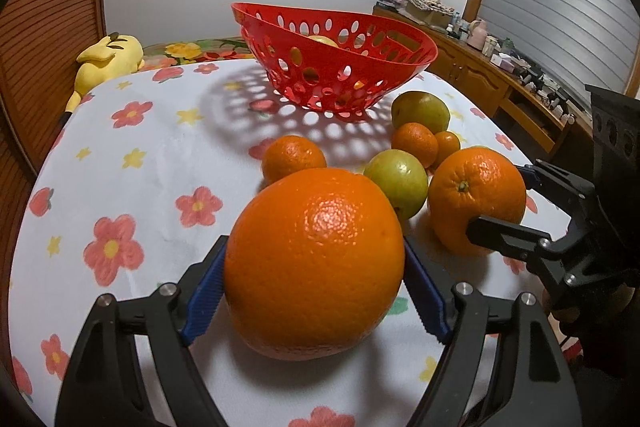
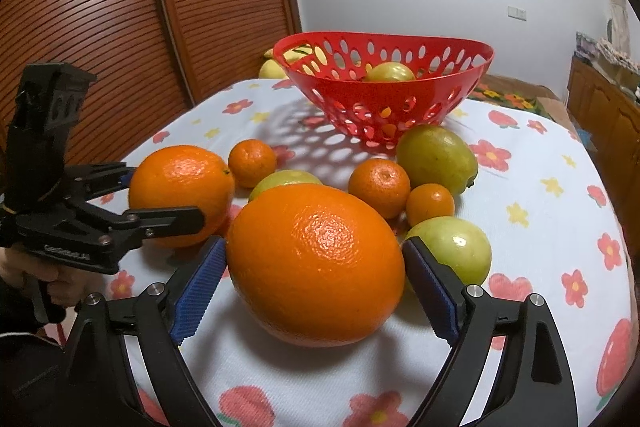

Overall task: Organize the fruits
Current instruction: 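Grasp a large orange with the right tool while the left tool grasps another large orange, then lift and carry the orange with the right tool while the left tool carries its orange over the basket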

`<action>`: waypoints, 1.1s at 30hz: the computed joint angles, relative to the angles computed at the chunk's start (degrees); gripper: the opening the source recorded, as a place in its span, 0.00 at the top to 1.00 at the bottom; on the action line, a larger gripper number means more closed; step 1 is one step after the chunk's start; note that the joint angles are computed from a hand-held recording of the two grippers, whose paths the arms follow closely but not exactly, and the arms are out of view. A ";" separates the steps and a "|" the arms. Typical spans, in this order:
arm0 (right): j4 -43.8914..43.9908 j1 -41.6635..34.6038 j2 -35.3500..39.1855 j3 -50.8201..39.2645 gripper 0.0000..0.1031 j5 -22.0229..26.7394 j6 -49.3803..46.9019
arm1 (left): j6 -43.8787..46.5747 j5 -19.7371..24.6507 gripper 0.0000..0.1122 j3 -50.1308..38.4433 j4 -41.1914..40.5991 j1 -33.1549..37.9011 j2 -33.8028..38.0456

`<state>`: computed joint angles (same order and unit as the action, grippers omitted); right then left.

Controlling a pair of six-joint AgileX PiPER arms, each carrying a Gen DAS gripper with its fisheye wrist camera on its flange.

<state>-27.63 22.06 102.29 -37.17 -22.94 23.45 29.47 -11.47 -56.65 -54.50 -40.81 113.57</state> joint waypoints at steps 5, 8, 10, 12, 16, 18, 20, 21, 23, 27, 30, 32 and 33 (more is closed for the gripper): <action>6.14 1.59 0.65 -0.56 0.11 1.14 -6.72 | -8.94 -0.03 0.27 0.86 9.51 0.86 0.00; 8.96 2.33 0.97 -1.15 0.11 2.14 -9.76 | -7.22 0.50 0.27 -0.01 7.73 1.08 0.43; 10.92 2.69 1.05 -1.18 0.11 2.33 -11.83 | -7.12 -0.07 0.27 -0.11 7.55 0.89 0.65; 14.22 3.47 1.12 -1.35 0.11 2.96 -15.38 | -8.00 -0.47 0.27 -0.12 8.33 0.86 0.83; 19.97 4.64 1.37 -1.81 0.12 4.11 -21.86 | -10.64 -0.07 0.26 -0.53 10.68 1.35 1.11; 16.77 4.02 1.32 -2.01 0.12 4.56 -18.95 | -14.49 0.69 0.26 -0.86 14.33 1.83 1.40; 16.10 3.84 1.24 -1.94 0.13 4.51 -18.40 | -13.83 0.68 0.26 -1.29 13.60 1.78 1.75; 16.60 3.84 1.25 -1.84 0.13 4.31 -18.73 | -12.44 0.68 0.26 -1.62 12.23 1.65 1.95; 17.14 3.86 1.19 -1.81 0.13 4.16 -19.17 | -12.63 1.34 0.26 -2.24 12.43 1.77 2.36; 10.79 3.01 0.94 -1.76 0.14 3.89 -12.59 | -21.98 1.94 0.24 -2.40 21.35 2.12 3.17; 9.46 3.17 0.21 -1.34 0.14 3.39 -11.24 | -21.98 0.87 0.28 -1.54 21.42 1.56 2.75; 5.11 2.63 -0.50 -1.34 0.14 3.27 -7.18 | -20.55 0.83 0.28 -1.37 19.99 1.38 2.53; 4.70 2.60 -0.79 -1.37 0.14 3.36 -6.71 | -18.80 0.83 0.29 -1.43 18.34 1.23 2.50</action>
